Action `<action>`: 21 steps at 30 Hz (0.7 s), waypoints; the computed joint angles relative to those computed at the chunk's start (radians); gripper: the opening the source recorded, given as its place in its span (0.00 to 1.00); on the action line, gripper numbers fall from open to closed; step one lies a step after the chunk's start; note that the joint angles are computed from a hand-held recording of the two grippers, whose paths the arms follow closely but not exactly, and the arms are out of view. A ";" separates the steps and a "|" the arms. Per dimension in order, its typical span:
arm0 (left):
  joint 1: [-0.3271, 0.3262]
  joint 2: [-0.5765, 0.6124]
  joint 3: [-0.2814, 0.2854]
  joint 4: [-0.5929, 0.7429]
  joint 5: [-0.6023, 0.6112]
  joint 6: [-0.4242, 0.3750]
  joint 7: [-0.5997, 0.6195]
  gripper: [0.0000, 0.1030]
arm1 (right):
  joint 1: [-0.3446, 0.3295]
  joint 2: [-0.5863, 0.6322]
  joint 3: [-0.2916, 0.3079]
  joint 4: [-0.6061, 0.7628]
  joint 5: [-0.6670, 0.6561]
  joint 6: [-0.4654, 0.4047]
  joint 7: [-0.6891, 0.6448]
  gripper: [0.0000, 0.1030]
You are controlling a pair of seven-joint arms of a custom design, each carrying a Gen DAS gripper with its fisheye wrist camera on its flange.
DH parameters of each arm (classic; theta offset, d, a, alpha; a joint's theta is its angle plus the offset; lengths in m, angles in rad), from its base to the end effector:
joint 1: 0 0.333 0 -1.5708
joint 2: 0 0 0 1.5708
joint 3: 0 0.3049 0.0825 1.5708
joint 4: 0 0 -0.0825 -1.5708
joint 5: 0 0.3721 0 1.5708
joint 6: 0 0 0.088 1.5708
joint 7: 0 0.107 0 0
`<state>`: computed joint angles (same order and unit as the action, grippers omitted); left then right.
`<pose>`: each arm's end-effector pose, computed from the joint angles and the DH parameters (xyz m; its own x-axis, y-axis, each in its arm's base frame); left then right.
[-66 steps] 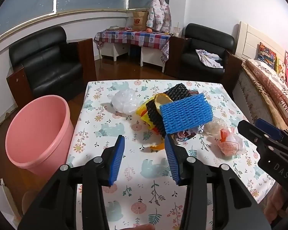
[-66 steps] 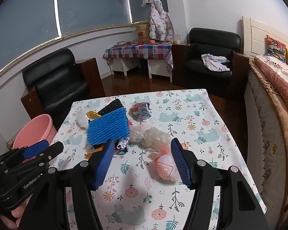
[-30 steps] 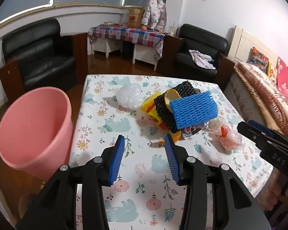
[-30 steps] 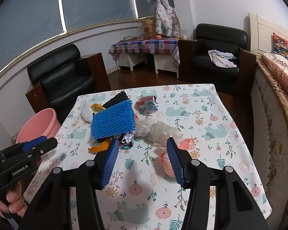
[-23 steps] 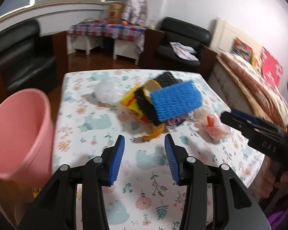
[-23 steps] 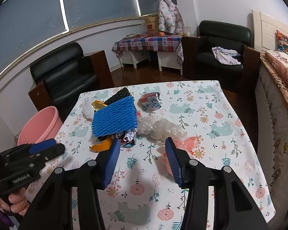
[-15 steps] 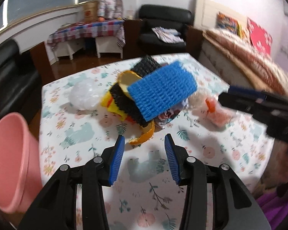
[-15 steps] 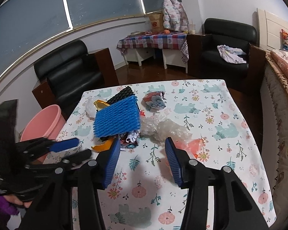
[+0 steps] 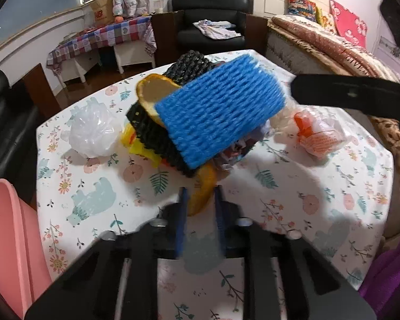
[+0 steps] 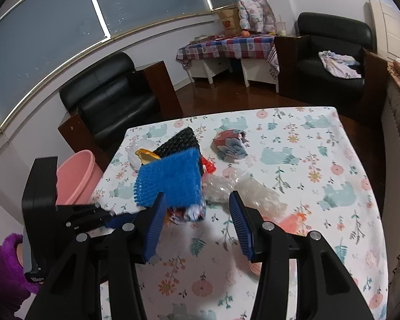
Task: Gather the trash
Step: 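Grasp the orange peel with the left gripper while the right gripper grasps the blue foam net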
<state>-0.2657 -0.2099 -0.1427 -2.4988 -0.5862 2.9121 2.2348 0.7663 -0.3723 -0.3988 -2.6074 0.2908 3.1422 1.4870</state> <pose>0.4525 -0.1601 0.4224 -0.5257 -0.8505 0.0148 -0.6752 0.4066 -0.6154 0.4327 0.1309 0.4661 0.2407 -0.9247 -0.2950 -0.6945 0.0482 -0.7178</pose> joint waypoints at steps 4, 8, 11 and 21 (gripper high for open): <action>-0.031 -0.031 0.039 -0.003 -0.111 -0.044 0.076 0.06 | 0.153 0.022 -0.138 0.056 0.090 -0.040 -0.096 0.47; -0.026 -0.066 0.043 -0.023 -0.161 -0.061 0.095 0.05 | 0.269 0.043 -0.229 0.105 0.209 -0.098 -0.203 0.39; -0.024 -0.090 0.048 -0.039 -0.183 -0.071 0.097 0.05 | 0.311 0.070 -0.255 0.134 0.281 -0.143 -0.270 0.28; -0.047 -0.195 0.074 -0.101 -0.231 -0.068 0.094 0.05 | 0.196 0.011 -0.095 0.088 0.386 -0.088 -0.346 0.06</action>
<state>-0.3130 -0.4053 -0.0688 -2.6002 -0.8173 2.8436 2.3286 0.9624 -0.3614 -0.4935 -2.5198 0.6772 3.0544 1.1411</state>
